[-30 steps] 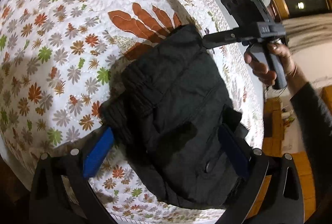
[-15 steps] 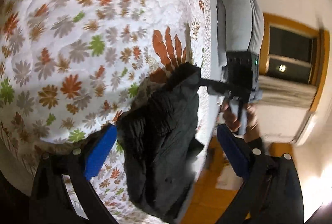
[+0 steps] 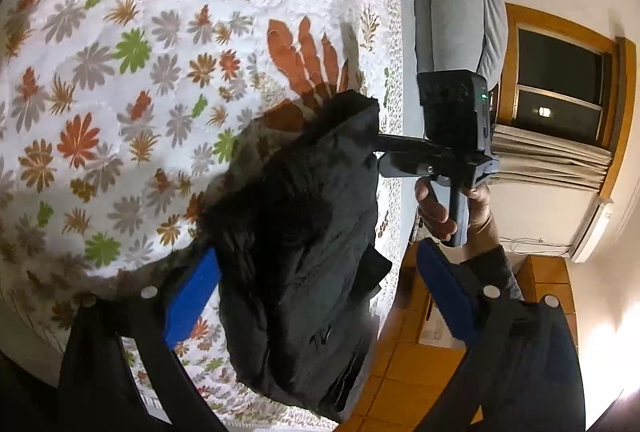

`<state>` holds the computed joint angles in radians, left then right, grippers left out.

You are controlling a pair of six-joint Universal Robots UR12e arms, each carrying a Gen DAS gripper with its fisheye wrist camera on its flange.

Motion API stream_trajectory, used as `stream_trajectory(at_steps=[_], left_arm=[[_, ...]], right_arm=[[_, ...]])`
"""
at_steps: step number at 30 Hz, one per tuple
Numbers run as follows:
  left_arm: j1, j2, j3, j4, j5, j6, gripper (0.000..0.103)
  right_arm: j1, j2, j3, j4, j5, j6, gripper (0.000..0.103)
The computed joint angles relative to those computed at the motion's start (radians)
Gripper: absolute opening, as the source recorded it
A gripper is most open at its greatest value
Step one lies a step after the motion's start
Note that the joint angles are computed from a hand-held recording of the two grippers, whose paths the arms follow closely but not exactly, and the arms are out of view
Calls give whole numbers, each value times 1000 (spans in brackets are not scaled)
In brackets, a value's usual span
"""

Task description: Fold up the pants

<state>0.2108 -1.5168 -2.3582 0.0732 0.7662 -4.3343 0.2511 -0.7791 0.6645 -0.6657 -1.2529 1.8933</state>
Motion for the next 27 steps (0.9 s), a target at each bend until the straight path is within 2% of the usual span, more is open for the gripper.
stream_trajectory(at_steps=[2, 3, 4, 5, 7, 9, 12, 14, 16, 17, 19, 21, 24, 27], left_arm=[[-2, 9, 2, -53, 11, 32, 57], [-7, 4, 7, -58, 12, 26, 50], [-6, -2, 5, -39, 3, 7, 49], [-8, -6, 9, -36, 0, 13, 49], [-17, -8, 20, -58, 12, 37, 50], [-21, -15, 14, -27, 24, -4, 54], [-9, -26, -3, 44, 10, -75, 56], [-10, -19, -2, 31, 11, -67, 55], [-15, -8, 2, -2, 21, -37, 48], [-17, -1, 6, -28, 28, -13, 42], [-21, 2, 12, -33, 35, 12, 34], [-24, 8, 14, -39, 44, 34, 32], [-27, 8, 21, -39, 48, 48, 29], [-35, 10, 33, -40, 57, 55, 27]], right_arm=[[5, 5, -6, 7, -5, 0, 91], [6, 10, -17, 20, -2, -3, 91], [6, 13, -22, 29, 3, -6, 91], [6, 23, -38, 59, 16, -18, 91], [9, 20, -30, 57, 12, -22, 92], [15, 15, -15, 41, -5, -19, 93], [13, 32, -43, 73, -2, -16, 93], [13, 34, -49, 81, -2, -18, 92], [13, 38, -58, 96, -2, -32, 76], [12, 39, -62, 100, -3, -31, 71], [9, 43, -66, 94, -2, -30, 51], [2, 48, -78, 101, 5, -41, 41], [-2, 36, -66, 88, 13, -58, 35], [-4, 9, -36, 51, 15, -63, 33]])
